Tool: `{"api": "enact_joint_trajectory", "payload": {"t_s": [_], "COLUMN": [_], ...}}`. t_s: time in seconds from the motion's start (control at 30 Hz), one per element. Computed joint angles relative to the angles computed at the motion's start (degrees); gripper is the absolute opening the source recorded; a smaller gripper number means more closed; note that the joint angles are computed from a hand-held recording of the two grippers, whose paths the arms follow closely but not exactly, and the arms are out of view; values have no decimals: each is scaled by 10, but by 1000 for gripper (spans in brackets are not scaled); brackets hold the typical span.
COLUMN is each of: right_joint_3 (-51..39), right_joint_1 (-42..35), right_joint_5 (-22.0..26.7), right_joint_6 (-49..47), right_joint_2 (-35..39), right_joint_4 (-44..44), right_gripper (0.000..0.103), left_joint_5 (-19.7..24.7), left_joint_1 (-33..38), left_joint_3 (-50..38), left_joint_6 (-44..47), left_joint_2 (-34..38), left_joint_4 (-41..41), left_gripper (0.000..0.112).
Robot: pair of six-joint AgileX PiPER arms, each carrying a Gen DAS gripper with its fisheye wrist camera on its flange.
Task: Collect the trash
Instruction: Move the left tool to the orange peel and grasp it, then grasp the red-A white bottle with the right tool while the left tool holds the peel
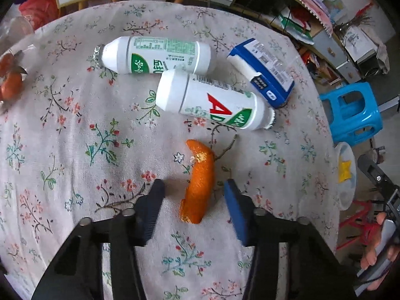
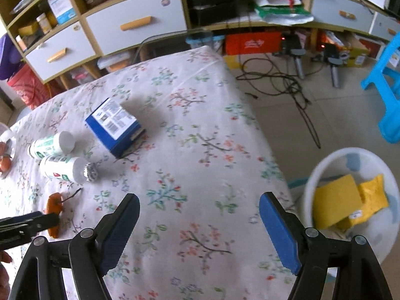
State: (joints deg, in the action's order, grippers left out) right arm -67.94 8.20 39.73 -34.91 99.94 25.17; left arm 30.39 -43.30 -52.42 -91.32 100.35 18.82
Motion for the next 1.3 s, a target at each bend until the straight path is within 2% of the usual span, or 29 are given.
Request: {"api": "enact_joint_trajectory", "payload": {"t_s": [0.03,0.07,0.1,0.2,0.33,0.5,0.7,0.83,0.93,1.2,1.3], "right_joint_3": [0,-1,-1,9,31,45,31,10,-15,-89,-102], "right_joint_1": [7,16,22,46,91,145,207,263,283,325,339], "right_joint_5": [-3,-5,-8,-25,-54,-82,-91,-113,-112,-90,-85], "right_joint_6": [7,13,18,32,40,31,-17,-15,-11,57,96], "right_joint_2": [2,4,5,5,4,3,27,59,83,151,169], "right_joint_4": [-4,-7,-9,-17,-46,-65,-43,-80,-96,-206,-260], "right_gripper": [83,83,83,83,83,83,83,82,82,82,77], "left_joint_5": [7,6,-1,27,68,110,107,95,95,96,97], "left_joint_1": [-2,-2,-2,-12,-30,-49,-42,-36,-40,-51,-54], "left_joint_3": [-4,-5,-3,-24,-29,18,107,159,184,196,191], "left_joint_6": [-7,-5,-7,-3,-1,-45,-104,-129,-141,-158,-158], "left_joint_2": [1,1,0,12,-7,-75,-159,-199,-220,-230,-231], "left_joint_4": [11,14,16,23,40,75,86,82,80,81,81], "left_gripper": [39,25,20,17,16,16,16,16,16,16,16]}}
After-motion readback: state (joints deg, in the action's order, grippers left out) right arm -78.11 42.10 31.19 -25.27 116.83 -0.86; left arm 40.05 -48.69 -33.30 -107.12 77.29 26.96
